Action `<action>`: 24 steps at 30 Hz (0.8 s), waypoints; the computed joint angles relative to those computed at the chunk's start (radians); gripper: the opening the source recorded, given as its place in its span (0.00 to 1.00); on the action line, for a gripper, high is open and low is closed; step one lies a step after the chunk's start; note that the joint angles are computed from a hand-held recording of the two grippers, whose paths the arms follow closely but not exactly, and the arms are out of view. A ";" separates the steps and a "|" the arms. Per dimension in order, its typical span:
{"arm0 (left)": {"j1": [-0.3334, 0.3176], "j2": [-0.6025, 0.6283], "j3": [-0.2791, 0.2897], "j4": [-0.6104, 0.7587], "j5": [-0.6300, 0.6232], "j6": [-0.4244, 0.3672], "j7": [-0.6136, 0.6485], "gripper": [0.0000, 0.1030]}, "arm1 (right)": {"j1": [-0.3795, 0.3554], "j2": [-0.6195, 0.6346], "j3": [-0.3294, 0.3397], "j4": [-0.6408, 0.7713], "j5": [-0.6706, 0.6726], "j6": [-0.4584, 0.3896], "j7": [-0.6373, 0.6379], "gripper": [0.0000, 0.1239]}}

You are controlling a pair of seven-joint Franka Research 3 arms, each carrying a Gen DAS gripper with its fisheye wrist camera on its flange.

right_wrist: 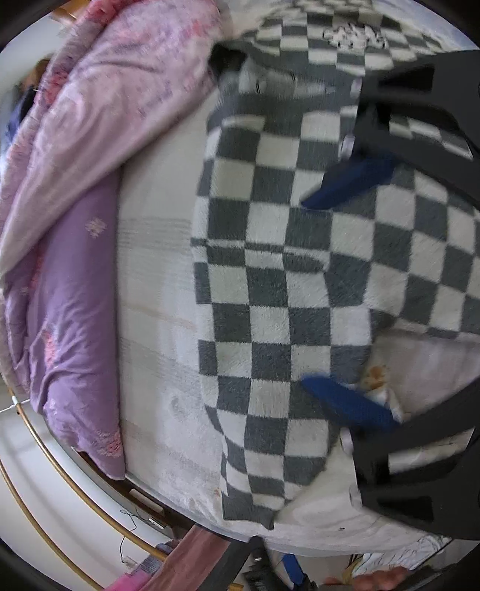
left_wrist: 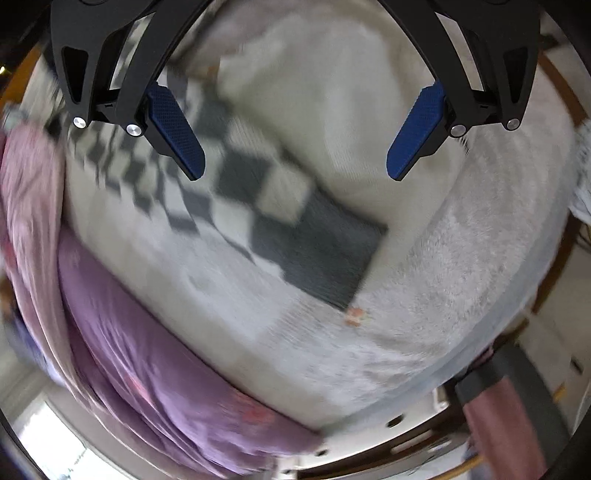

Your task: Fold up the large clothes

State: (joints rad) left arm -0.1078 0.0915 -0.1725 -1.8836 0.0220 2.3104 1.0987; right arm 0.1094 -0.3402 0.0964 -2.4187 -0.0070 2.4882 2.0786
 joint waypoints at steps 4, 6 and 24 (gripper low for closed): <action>0.022 0.079 0.012 0.032 -0.002 0.037 -0.001 0.94 | 0.031 0.082 -0.047 -0.009 0.125 0.029 -0.053 0.24; 0.029 0.098 0.013 0.037 -0.001 0.049 0.000 0.73 | 0.051 0.107 -0.069 -0.026 0.219 0.057 -0.099 0.18; -0.003 -0.026 -0.010 -0.007 0.097 0.175 -0.077 0.07 | 0.068 0.249 -0.101 0.006 0.623 -0.013 -0.414 0.00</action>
State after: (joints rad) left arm -0.1106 0.0650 -0.1821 -1.8908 0.1187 2.4857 1.0218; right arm 0.1771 -0.0912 -0.0049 -2.4130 0.6157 2.4747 1.6648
